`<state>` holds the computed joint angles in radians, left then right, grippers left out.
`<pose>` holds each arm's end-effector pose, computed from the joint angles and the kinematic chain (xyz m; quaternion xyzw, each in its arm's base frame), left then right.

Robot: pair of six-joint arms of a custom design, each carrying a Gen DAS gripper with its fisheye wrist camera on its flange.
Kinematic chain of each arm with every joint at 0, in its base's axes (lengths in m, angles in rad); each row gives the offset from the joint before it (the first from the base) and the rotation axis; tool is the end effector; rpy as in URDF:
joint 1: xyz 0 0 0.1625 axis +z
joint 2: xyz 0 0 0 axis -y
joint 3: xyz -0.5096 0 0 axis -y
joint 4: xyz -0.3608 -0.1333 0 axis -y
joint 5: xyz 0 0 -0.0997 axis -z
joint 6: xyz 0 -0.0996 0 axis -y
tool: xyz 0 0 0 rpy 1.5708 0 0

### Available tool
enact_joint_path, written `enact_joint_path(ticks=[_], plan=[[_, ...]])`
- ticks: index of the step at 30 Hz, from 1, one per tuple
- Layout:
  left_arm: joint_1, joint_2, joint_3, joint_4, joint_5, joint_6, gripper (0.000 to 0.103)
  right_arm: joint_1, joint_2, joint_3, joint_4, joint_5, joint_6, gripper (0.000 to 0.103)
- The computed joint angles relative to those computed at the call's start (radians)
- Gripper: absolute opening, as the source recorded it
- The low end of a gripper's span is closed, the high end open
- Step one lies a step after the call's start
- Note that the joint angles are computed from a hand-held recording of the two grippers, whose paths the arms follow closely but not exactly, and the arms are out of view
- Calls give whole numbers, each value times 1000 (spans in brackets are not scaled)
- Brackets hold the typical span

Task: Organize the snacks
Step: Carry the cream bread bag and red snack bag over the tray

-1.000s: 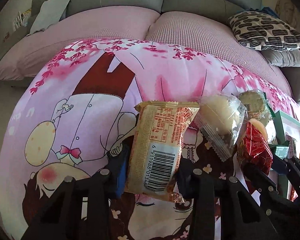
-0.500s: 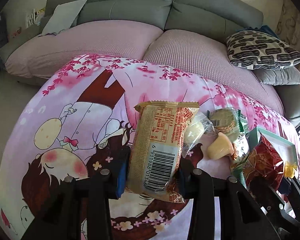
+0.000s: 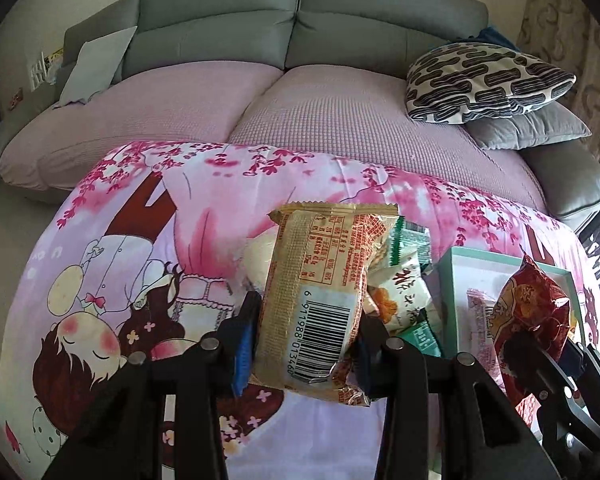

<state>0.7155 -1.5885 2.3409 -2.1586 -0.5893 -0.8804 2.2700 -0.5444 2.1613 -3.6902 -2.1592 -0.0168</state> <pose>-0.1176 -0.3885 0.3545 0.0277 0.8794 -0.3115 0.3590 0.4115 -0.3681 0.0414 0.2573 -0.8935 0.3182 0.1851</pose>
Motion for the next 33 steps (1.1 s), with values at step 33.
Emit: enact_joint_path(ticks=[33], plan=[[-73, 407, -40, -458, -167, 291, 43, -160, -112, 178, -310, -282, 53, 39]])
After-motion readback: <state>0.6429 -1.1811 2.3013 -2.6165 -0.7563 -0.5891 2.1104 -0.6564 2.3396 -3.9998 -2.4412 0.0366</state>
